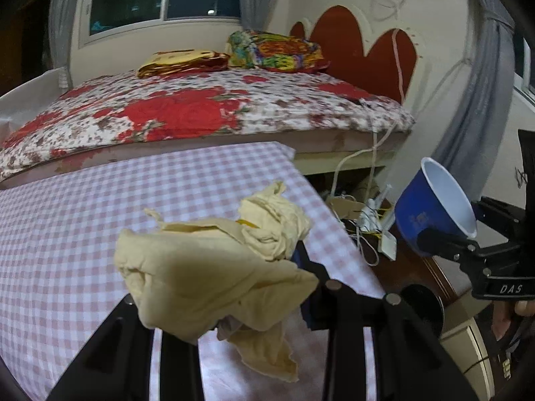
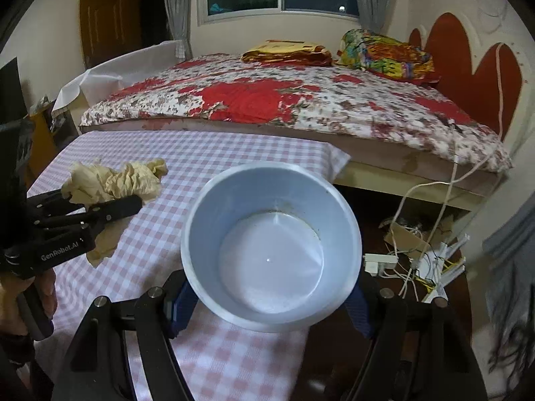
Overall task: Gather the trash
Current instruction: 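Carry the beige cloth and blue cup with both grippers over the bin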
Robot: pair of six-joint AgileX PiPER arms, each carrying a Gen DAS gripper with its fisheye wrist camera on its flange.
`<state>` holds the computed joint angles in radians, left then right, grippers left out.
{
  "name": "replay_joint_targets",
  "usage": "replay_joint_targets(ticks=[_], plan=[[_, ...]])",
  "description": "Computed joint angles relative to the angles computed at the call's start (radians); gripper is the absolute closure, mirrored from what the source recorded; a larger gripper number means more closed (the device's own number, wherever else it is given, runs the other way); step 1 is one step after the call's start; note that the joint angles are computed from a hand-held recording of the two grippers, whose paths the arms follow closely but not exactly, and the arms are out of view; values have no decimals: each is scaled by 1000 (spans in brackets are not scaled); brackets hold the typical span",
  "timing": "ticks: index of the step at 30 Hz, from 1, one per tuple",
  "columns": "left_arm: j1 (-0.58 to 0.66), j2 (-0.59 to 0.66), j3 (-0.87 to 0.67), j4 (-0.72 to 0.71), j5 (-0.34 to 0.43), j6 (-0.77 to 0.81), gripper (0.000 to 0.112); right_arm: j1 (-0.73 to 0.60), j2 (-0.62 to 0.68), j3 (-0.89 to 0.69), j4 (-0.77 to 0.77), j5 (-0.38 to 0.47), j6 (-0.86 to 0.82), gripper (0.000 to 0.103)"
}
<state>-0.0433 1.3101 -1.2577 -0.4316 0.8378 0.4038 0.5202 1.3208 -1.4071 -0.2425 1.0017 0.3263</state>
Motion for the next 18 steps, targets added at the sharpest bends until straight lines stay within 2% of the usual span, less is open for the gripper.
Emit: replay_joint_targets(ticks=[9, 13, 18], plan=[[-201, -59, 28, 81, -10, -138, 76, -85, -222, 159, 8, 44, 2, 27], [-330, -69, 50, 152, -33, -224, 76, -176, -307, 219, 44, 63, -45, 27], [-468, -42, 53, 206, -59, -314, 76, -358, -408, 286, 144, 84, -179, 27]])
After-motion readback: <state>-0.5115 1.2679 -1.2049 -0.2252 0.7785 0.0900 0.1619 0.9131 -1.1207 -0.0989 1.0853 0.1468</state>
